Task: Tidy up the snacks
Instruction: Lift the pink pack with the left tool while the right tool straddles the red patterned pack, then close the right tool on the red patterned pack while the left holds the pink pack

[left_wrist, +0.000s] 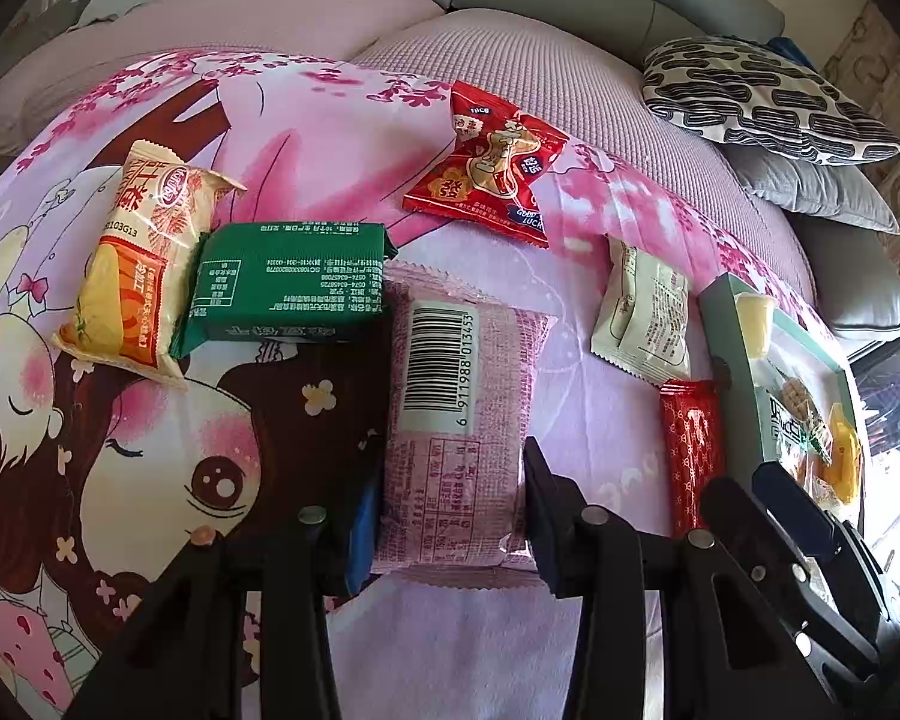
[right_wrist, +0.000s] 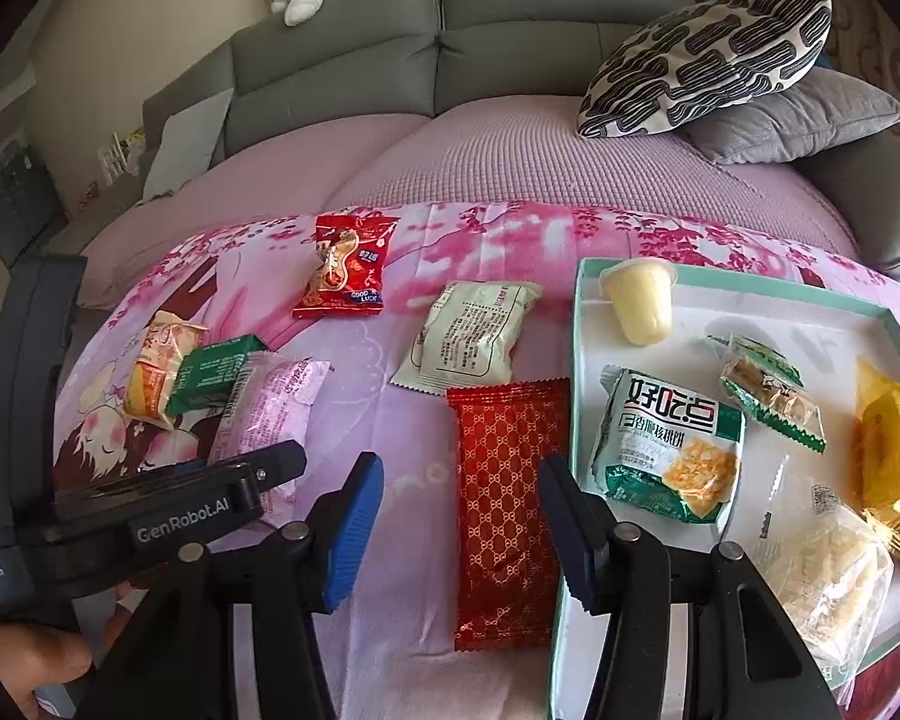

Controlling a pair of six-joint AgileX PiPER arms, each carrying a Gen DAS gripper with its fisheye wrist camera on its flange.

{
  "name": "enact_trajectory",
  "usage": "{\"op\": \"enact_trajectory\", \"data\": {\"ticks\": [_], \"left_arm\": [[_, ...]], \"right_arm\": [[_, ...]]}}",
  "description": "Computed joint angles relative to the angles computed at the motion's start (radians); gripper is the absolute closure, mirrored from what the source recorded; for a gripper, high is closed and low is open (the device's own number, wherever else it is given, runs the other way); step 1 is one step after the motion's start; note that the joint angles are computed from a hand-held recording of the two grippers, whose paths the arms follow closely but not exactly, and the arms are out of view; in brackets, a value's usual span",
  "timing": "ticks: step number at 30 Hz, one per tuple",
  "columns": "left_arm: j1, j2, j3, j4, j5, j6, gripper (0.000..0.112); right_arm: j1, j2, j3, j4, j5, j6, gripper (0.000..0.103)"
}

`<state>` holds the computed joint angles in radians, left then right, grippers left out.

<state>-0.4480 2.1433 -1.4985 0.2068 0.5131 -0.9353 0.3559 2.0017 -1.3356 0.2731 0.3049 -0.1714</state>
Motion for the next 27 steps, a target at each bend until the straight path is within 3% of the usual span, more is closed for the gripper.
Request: {"op": "enact_trajectory", "data": {"ticks": [6,11,23,27], "left_arm": [[-0.002,0.000,0.000,0.002,0.002,-0.008,0.068],[-0.002,-0.002,0.003,0.002,0.002,-0.008,0.068],[-0.002,-0.002,0.001,0.000,0.007,-0.002,0.068],[-0.001,-0.002,0.000,-0.005,0.007,0.000,0.068]], "right_arm": [[0.015,0.021,-0.018,-0.129,0.019,0.129,0.047],[0.012,0.019,-0.013,-0.139,0.011,0.141,0.048],[0.037,0.026,-0.023,-0.328,0.029,0.298,0.048],[0.049,0.039,-0.035,-0.471,0.051,0.430,0.048]]}}
